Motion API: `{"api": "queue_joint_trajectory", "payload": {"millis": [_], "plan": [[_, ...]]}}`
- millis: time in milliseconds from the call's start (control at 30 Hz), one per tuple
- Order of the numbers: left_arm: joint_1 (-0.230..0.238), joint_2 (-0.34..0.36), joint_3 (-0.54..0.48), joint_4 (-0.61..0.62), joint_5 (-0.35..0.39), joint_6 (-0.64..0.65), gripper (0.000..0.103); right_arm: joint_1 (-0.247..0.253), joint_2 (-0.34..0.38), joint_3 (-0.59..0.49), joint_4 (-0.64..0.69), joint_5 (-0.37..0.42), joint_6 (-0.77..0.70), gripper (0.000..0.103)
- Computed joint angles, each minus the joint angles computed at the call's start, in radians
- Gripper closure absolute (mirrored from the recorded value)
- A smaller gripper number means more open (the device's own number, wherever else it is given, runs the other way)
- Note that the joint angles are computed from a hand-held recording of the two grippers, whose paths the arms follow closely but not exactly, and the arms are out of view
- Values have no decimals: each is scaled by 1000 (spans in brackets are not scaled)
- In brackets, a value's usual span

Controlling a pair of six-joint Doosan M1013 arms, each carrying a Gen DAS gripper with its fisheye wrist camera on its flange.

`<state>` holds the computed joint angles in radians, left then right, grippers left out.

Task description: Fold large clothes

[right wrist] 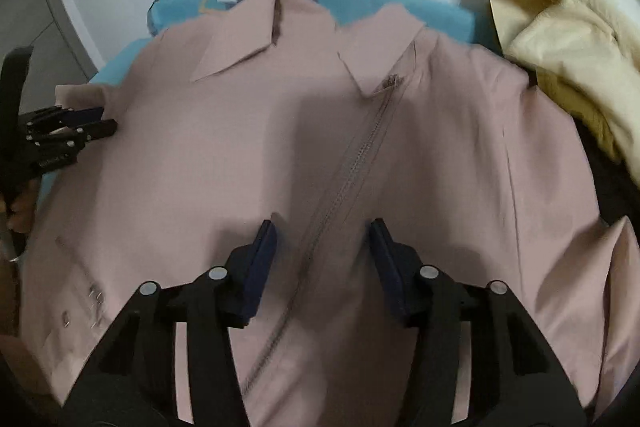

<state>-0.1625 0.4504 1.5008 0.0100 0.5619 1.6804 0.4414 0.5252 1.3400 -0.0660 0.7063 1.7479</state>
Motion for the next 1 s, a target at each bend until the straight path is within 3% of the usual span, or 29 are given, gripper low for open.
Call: {"api": "queue_joint_trajectory", "payload": {"millis": [33, 133, 233, 300, 400, 500, 567, 633, 667, 733, 800, 900, 1000], "plan": [[1, 8, -12, 5, -1, -6, 66, 3, 5, -9, -14, 5, 14, 74], [-3, 36, -56, 67, 14, -65, 68, -3, 20, -34, 15, 2, 55, 88], [-2, 72, -108, 87, 28, -116, 69, -12, 30, -42, 39, -24, 114, 90], [-13, 103, -149, 195, 39, -213, 69, -10, 36, -49, 27, -16, 102, 88], [-11, 136, -198, 212, 54, -247, 69, -28, 20, -38, 134, -5, 26, 73], [-7, 140, -213, 196, 75, -253, 69, -57, -54, 40, 253, -70, -54, 56], [-4, 109, -169, 137, 21, -188, 69, -64, -134, 119, 173, -151, -7, 40], [-2, 71, -112, 76, -55, -117, 64, -71, -214, 199, -11, -208, 168, 30], [1, 44, -74, 1, -99, -33, 56, -76, -246, 231, -94, -213, 251, 28], [3, 9, -24, -113, -151, 81, 53, -88, -309, 295, -276, -176, 441, 20], [-3, -21, 14, -198, -171, 175, 48, -103, -346, 339, -349, -126, 536, 17], [-5, -47, 44, -349, -171, 308, 41, -151, -377, 400, -220, -92, 507, 6], [-10, -55, 58, -401, -173, 343, 40, -176, -368, 435, -86, -58, 434, 10]]}}
